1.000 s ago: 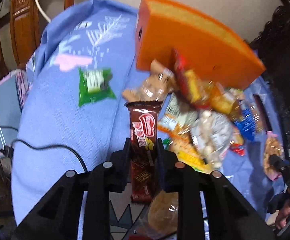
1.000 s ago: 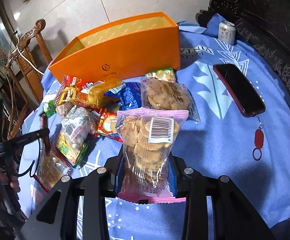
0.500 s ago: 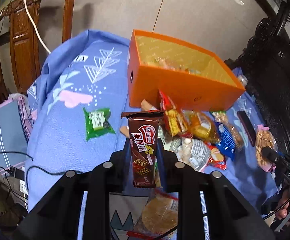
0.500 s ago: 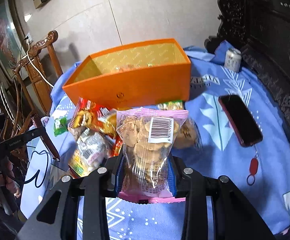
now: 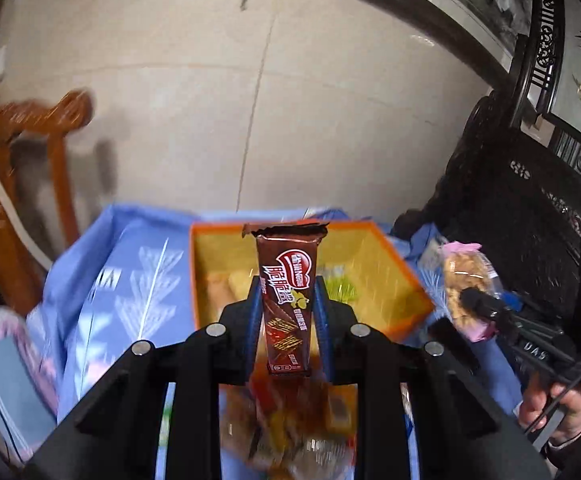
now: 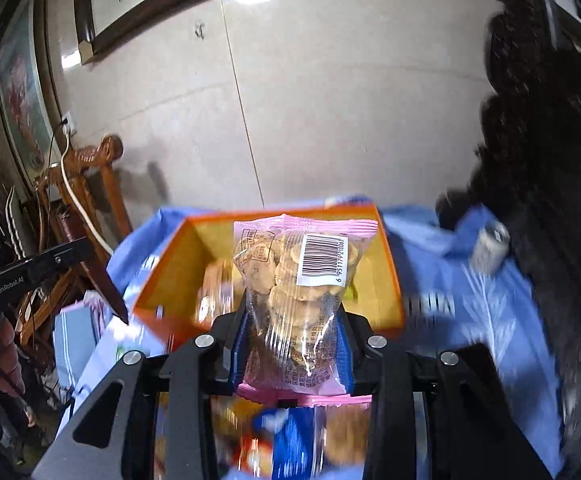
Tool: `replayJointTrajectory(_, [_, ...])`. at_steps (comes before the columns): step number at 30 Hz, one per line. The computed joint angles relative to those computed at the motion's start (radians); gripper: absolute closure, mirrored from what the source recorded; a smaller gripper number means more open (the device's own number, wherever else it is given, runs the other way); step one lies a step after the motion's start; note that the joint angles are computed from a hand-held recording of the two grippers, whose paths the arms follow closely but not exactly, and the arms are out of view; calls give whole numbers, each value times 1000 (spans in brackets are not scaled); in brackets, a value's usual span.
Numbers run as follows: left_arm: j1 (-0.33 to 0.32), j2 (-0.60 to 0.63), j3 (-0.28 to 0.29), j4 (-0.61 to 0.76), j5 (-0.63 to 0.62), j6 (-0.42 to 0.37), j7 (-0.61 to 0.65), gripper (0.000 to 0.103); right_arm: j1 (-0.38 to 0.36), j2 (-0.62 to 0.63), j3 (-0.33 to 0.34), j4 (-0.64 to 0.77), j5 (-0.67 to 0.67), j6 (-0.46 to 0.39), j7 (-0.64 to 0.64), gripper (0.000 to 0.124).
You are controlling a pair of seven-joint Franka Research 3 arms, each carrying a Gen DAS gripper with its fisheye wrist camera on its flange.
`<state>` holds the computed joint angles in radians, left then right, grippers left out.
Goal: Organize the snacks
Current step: 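Lift both packs over the orange box and open both tools to drop them, then grasp a red-white striped snack bag with the left tool while the right tool grasps a round pastry pack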
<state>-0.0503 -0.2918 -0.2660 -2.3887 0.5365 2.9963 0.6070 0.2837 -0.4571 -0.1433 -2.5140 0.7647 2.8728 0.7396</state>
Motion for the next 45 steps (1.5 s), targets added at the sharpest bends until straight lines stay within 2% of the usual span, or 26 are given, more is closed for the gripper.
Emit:
replayJointTrajectory(1, [-11,42,14,48,-9,-16,37,79,14,43,-6,43,10,4,-5,88])
replayJointTrajectory(2, [-51,90,52,97,-63,-31,112,79,21,80,-10,81,20,-2,-8,87])
replayJointTrajectory(3, [-67,120,69,131,-100,-45,151,68,22,108,-8,109,30,-12,-9,83])
replayJointTrajectory(4, [-76,153,78,170,-138,-71,182,28,18,151,-4,150,34,-30,-3,63])
replayJointTrajectory(5, [-80,183,83,210,-148,-114,183,9,-8,182,23,173,8,-24,31,47])
replayJointTrajectory(6, [-55,206,63,248,-93,-163,114,5,-39,197,58,179,-35,6,85,35])
replayJointTrajectory(7, [-49,213,62,257,-60,-168,68,5,-45,202,67,179,-37,30,94,35])
replayJointTrajectory(9, [-60,202,77,234,-98,-130,101,5,-27,187,46,171,12,27,50,35])
replayJointTrajectory(13, [-49,144,67,152,-39,-112,54,4,-46,139,38,101,9,11,34,35])
replayJointTrajectory(24, [-94,-72,65,-155,-177,-65,52,4,-155,-9,29,-124,-150,-63,123,35])
replayJointTrajectory(28, [-106,-169,34,-252,-174,-71,56,4,-178,-31,10,-191,-188,-120,123,35])
replayJointTrajectory(32, [-139,-239,20,-314,-186,-113,57,4,-193,31,9,-197,-213,-170,137,35])
replayJointTrajectory(35, [-171,-269,27,-342,-219,-141,49,4,-194,84,10,-181,-194,-171,145,35])
replayJointTrajectory(38, [-195,-285,40,-355,-250,-146,47,4,-194,151,1,-134,-157,-208,147,35])
replayJointTrajectory(40, [-195,-287,35,-353,-254,-151,44,4,-205,211,0,-88,-143,-258,151,35])
replayJointTrajectory(45, [-197,-275,35,-342,-249,-150,65,4,-236,286,15,-33,-85,-307,134,36])
